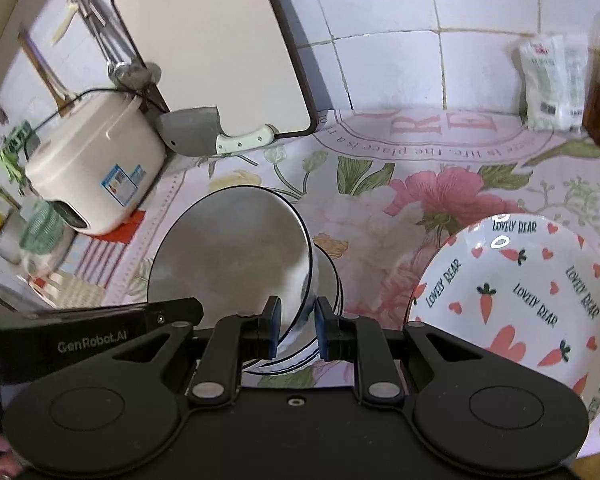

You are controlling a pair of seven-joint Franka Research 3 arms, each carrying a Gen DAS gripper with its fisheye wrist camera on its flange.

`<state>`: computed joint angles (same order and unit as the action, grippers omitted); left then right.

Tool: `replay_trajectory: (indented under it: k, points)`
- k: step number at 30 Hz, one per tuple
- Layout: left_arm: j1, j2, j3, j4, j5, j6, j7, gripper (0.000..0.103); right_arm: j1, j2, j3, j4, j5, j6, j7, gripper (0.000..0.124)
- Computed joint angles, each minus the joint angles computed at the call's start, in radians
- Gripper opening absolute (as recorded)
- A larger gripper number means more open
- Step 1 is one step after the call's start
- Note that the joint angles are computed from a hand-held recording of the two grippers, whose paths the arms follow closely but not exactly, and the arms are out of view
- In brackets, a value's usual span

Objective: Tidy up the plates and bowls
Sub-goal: 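Lower the small bowl into the nested bowls and open both grippers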

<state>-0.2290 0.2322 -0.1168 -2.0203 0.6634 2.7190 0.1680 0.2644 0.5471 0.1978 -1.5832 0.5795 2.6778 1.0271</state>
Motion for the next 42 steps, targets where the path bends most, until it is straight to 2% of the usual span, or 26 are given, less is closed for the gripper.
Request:
replay_trajectory:
  k: [6, 14, 19, 21, 25, 28, 32, 37, 39, 42]
  points:
    - [0.007, 0.035, -0.018, 0.052, -0.073, -0.063, 0.093, 0.021, 0.027, 0.014, -0.016, -0.008, -0.052, 0.057, -0.005, 0.022]
    - [-0.011, 0.056, -0.010, 0.094, -0.087, -0.136, 0.117, 0.021, 0.067, 0.011, -0.039, -0.048, -0.147, 0.149, -0.011, 0.029]
    - [-0.014, 0.054, -0.004, 0.085, -0.061, -0.093, 0.089, 0.020, 0.065, 0.018, -0.029, -0.056, -0.172, 0.192, -0.023, 0.030]
    - [-0.019, 0.058, -0.002, 0.093, -0.053, -0.102, 0.082, 0.020, 0.061, 0.022, -0.024, -0.056, -0.176, 0.195, -0.024, 0.030]
    - [-0.027, 0.046, 0.005, 0.082, -0.028, -0.101, 0.048, 0.020, 0.015, 0.017, 0.026, -0.066, -0.131, 0.198, -0.067, 0.031]
    - [-0.032, 0.016, 0.010, 0.049, 0.014, -0.078, 0.002, 0.020, -0.039, -0.008, 0.087, -0.104, -0.063, 0.239, -0.155, 0.031]
    - [-0.032, -0.037, 0.001, 0.001, 0.062, -0.059, -0.055, 0.020, -0.139, -0.057, 0.198, -0.167, 0.082, 0.281, -0.332, 0.032]
    - [-0.031, -0.103, -0.024, -0.045, 0.126, -0.056, -0.112, 0.020, -0.232, -0.129, 0.302, -0.241, 0.290, 0.308, -0.576, 0.037]
    - [-0.029, -0.128, -0.036, -0.068, 0.155, -0.046, -0.135, 0.020, -0.314, -0.164, 0.382, -0.273, 0.427, 0.274, -0.753, 0.037]
    - [-0.027, -0.161, -0.055, -0.101, 0.187, -0.039, -0.156, 0.020, -0.403, -0.227, 0.447, -0.333, 0.631, 0.187, -0.977, 0.039]
